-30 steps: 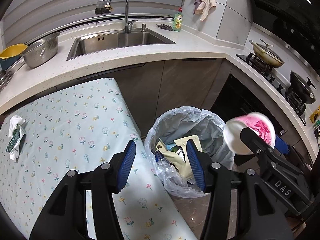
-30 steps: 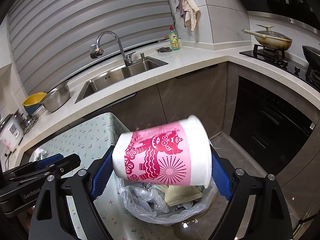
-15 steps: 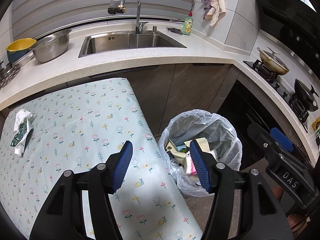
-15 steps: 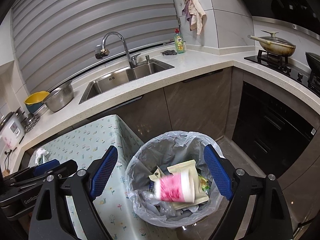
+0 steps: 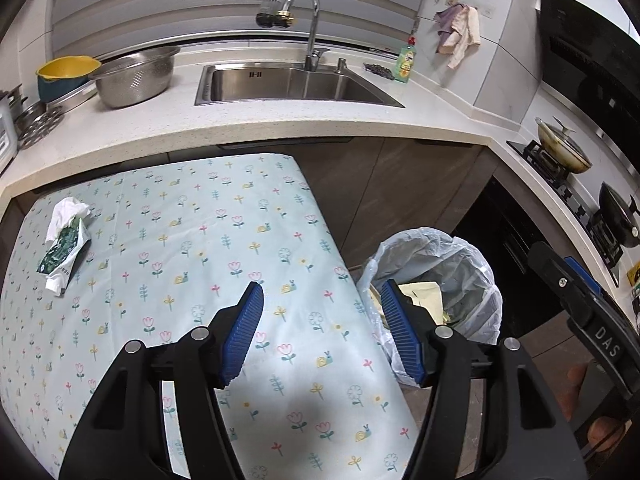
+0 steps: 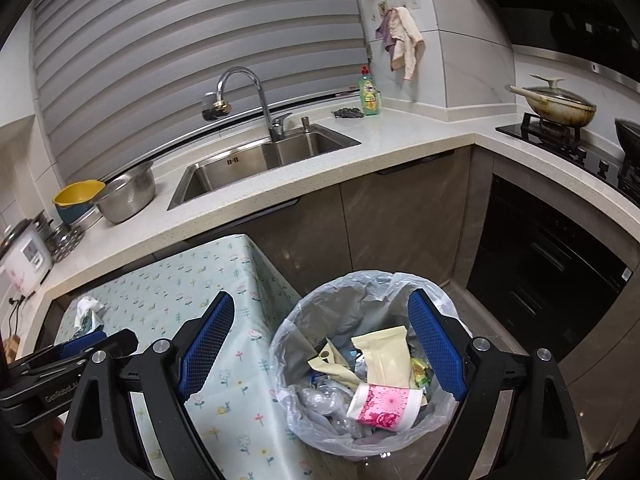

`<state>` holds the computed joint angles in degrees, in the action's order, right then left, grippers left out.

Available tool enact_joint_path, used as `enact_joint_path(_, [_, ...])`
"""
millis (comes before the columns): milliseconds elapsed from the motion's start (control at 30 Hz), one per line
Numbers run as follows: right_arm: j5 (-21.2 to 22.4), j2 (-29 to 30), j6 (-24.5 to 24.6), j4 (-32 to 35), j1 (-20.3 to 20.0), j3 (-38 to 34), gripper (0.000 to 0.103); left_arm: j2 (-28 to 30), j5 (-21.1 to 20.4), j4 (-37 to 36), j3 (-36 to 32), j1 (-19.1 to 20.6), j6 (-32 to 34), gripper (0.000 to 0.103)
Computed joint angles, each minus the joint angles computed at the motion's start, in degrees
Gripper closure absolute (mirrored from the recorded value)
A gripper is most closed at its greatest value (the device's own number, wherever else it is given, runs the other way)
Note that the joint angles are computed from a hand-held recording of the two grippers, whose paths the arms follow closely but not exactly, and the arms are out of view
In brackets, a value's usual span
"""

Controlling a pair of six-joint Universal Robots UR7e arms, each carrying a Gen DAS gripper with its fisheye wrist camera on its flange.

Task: Collect trash
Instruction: 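Move both tools back over the table toward the green wipes pack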

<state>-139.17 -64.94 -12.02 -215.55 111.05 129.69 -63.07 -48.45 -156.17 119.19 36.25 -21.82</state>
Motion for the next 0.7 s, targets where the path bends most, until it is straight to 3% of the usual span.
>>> enact_joint_path(700, [2.35, 14.60, 4.94, 9.23, 8.26, -10.22, 0.018, -15.02, 7.23, 3.48, 6.67, 5.76, -0.02, 0.017])
